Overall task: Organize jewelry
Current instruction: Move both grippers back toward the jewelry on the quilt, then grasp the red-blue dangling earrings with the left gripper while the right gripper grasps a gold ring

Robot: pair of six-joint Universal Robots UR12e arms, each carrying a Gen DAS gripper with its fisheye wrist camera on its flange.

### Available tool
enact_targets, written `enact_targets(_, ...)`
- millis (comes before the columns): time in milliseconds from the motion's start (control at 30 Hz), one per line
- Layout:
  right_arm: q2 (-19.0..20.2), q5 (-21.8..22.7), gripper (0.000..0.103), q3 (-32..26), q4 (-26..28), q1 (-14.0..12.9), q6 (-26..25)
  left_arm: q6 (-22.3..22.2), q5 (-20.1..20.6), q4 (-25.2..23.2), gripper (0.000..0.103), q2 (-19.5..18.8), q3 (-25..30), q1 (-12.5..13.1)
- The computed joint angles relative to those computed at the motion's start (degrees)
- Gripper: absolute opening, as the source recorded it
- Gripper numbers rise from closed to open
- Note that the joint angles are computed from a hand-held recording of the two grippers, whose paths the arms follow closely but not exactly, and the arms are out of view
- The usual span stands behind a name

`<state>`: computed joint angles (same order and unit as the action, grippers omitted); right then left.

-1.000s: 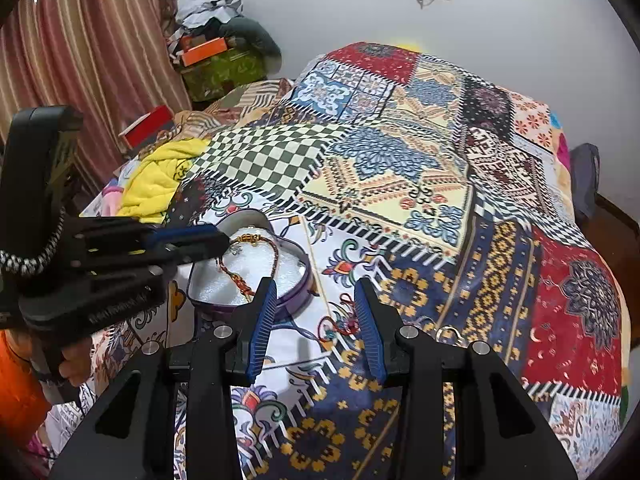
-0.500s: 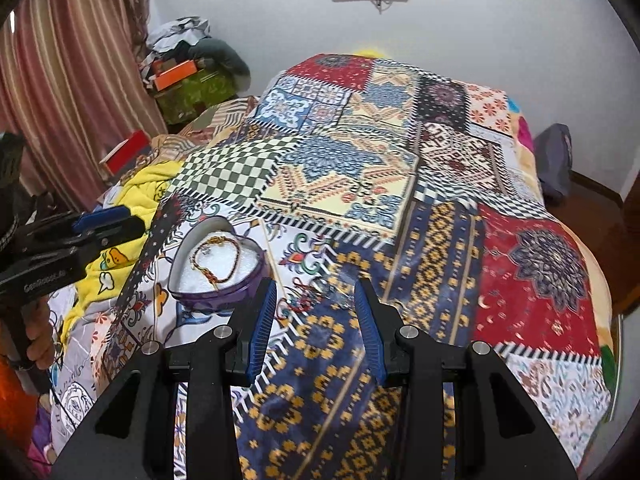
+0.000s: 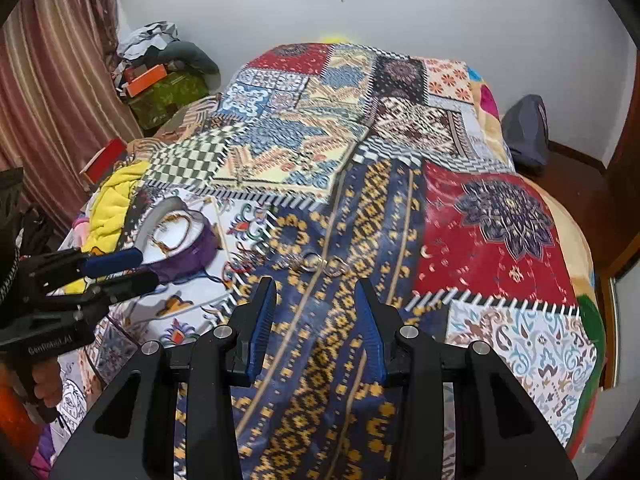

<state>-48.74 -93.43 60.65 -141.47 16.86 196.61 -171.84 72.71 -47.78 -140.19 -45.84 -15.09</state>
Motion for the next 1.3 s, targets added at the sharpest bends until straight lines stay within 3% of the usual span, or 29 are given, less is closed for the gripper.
enact_targets(333, -0.09, 2.44, 0.037, 1.55, 1.17, -0.97, 0.75, 1.34, -1.37, -6.37, 0.039, -3.03, 3.96, -1.39)
enact_targets(500, 0.68, 3.66, 0.037, 0.85, 1.88, -1.34, -0.16, 0.95, 2.05, -8.71, 0.037, -5.27, 7.14, -2.0)
enact_targets(900, 5.38, 4.57, 0.037, -7.34, 11.82, -1.83, -7.74, -0.34, 4.11, -11.36, 0.034, -9.43, 13.77, -2.34)
enact_targets(1133, 6.47, 6.44, 0.037, -9.09, 13.17, -2.29, -8.45, 0.37, 4.94, -11.17, 0.034, -11.31, 16.61, -2.6)
enact_targets(1233, 6.91, 6.14, 0.035, -9.57, 13.17, -2.24, -9.22, 0.57, 4.21, -11.51, 0.03, -11.81, 17.47, -2.51)
enact_targets(1300, 7.17, 4.52, 0.03, -9.95, 13.29, -1.91, -9.66, 0.3, 3.6, -11.83, 0.02, -12.06, 17.89, -2.44)
